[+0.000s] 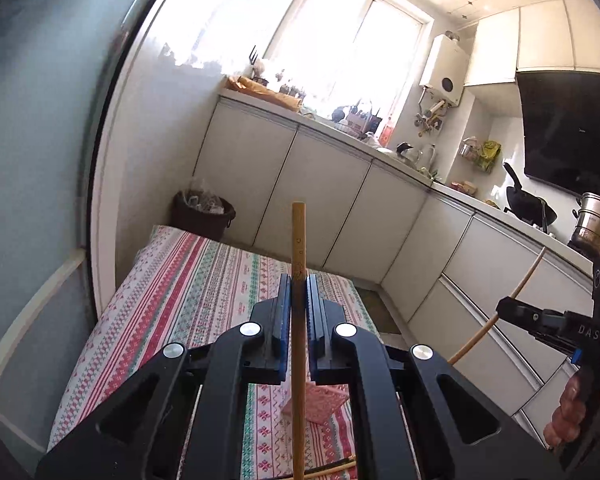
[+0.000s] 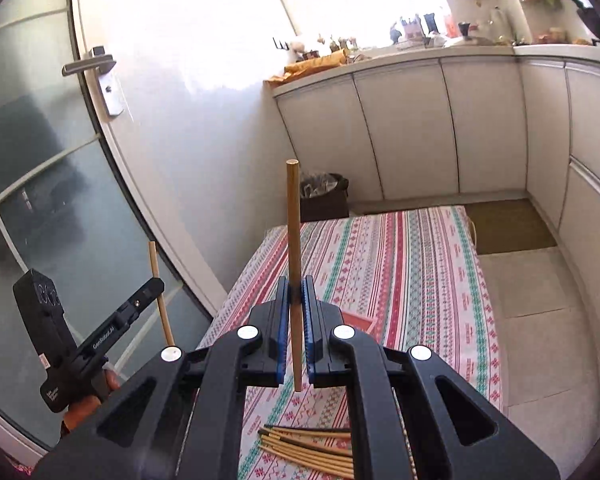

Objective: Organize utensils
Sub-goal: 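Carry both chopsticks over the pink basket and open the right tool to drop its chopstick in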

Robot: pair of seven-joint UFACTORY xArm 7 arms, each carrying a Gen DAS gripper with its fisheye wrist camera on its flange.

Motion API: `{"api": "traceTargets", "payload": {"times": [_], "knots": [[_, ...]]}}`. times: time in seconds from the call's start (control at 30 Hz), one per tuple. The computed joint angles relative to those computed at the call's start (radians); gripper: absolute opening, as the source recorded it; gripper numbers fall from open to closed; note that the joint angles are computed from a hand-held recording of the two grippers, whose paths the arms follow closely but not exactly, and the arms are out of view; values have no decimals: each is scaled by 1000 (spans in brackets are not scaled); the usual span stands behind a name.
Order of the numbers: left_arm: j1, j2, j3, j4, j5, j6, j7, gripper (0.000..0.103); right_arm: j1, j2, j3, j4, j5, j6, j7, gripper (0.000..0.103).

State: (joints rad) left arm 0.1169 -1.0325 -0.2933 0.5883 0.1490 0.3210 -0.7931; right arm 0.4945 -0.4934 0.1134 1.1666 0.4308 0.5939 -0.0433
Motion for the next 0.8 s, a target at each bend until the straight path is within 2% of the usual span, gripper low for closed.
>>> {"api": "traceTargets", "payload": {"times": [0.17, 0.3, 0.63, 0.77, 0.8], "knots": [[83, 125, -47, 95, 27, -128, -17, 6, -42, 87, 37, 76, -65, -89, 40, 7], [134, 172, -78, 107, 37, -205, -30, 6, -63, 162, 59, 105, -125, -151, 72, 7], [232, 288, -141, 140, 51, -281, -58, 6, -45, 264, 62, 34, -136, -259, 90, 7], [292, 325, -190, 169, 53, -330, -73, 6, -39, 268, 61, 25, -131, -268, 100, 11], [306, 336, -203, 180, 53, -339, -75, 6, -47, 268, 67, 25, -146, -268, 118, 15]]}}
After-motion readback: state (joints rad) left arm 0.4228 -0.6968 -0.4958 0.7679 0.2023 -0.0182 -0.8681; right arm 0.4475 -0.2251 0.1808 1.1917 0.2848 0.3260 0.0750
